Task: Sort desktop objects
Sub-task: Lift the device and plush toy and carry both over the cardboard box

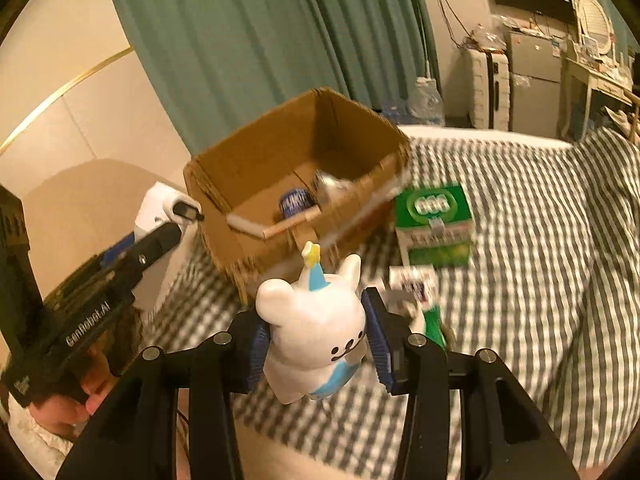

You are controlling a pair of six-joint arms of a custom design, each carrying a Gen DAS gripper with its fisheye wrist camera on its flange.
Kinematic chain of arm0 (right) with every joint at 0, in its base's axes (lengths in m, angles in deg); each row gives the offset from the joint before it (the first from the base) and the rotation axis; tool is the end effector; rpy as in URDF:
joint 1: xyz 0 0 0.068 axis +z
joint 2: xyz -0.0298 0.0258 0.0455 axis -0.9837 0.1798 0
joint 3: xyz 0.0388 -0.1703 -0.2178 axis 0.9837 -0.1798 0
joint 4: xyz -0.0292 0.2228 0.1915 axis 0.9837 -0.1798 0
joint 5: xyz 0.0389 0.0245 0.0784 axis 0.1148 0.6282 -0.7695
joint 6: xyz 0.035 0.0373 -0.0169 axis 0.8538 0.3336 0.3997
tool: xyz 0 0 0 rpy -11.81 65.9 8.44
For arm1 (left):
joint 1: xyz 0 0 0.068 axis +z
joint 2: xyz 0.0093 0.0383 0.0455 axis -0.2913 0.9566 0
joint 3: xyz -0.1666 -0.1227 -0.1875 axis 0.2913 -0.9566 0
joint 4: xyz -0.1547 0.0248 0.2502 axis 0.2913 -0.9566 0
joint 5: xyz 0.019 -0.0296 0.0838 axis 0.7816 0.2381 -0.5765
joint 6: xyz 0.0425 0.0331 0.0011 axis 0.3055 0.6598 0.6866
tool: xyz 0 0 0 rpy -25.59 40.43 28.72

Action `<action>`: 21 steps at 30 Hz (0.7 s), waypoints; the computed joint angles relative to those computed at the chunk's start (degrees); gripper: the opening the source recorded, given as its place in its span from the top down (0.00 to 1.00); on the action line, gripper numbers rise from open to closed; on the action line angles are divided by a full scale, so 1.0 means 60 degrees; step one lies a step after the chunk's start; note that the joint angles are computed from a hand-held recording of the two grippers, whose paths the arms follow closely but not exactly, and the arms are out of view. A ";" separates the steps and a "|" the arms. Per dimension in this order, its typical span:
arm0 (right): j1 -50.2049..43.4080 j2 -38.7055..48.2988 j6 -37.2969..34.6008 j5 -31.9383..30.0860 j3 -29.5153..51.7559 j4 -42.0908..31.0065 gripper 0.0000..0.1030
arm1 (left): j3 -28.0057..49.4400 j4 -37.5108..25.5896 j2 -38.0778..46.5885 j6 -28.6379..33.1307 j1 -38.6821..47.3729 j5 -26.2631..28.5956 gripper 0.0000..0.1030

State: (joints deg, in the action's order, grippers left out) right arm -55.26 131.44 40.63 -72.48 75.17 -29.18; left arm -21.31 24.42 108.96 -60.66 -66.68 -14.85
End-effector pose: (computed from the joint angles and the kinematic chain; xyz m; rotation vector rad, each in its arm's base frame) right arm 0.2823 0.1422 0.2297 -0.6334 2.3147 0.6621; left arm 0.1814 -0.1735 0.2285 -0.3323 2.0959 0.0305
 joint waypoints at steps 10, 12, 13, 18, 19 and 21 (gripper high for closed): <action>0.0746 0.2902 0.0851 0.0195 0.2858 0.0652 0.58 | -0.0366 0.2624 0.0527 0.2129 0.2594 0.1245 0.56; 0.0805 0.3452 0.0960 0.0199 0.3325 0.0718 0.58 | -0.0577 0.3483 0.0769 0.2405 0.3207 0.1745 0.56; 0.0852 0.3739 0.1021 0.0200 0.3564 0.0758 0.58 | -0.0658 0.3781 0.0906 0.2461 0.3467 0.1940 0.56; 0.1053 0.4847 0.1107 0.0267 0.4420 0.0920 0.58 | -0.0810 0.4739 0.1536 0.2576 0.4382 0.2829 0.56; 0.1090 0.5084 0.1137 0.0292 0.4618 0.0918 0.58 | -0.0764 0.4802 0.1683 0.2651 0.4454 0.2863 0.56; 0.1102 0.5406 0.1181 0.0278 0.4889 0.0929 0.58 | -0.0666 0.4995 0.1945 0.2964 0.4455 0.2646 0.56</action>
State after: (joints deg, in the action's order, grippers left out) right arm -48.65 163.88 47.72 -70.81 104.50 -23.61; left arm -25.30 54.39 120.64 -42.87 -39.95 1.03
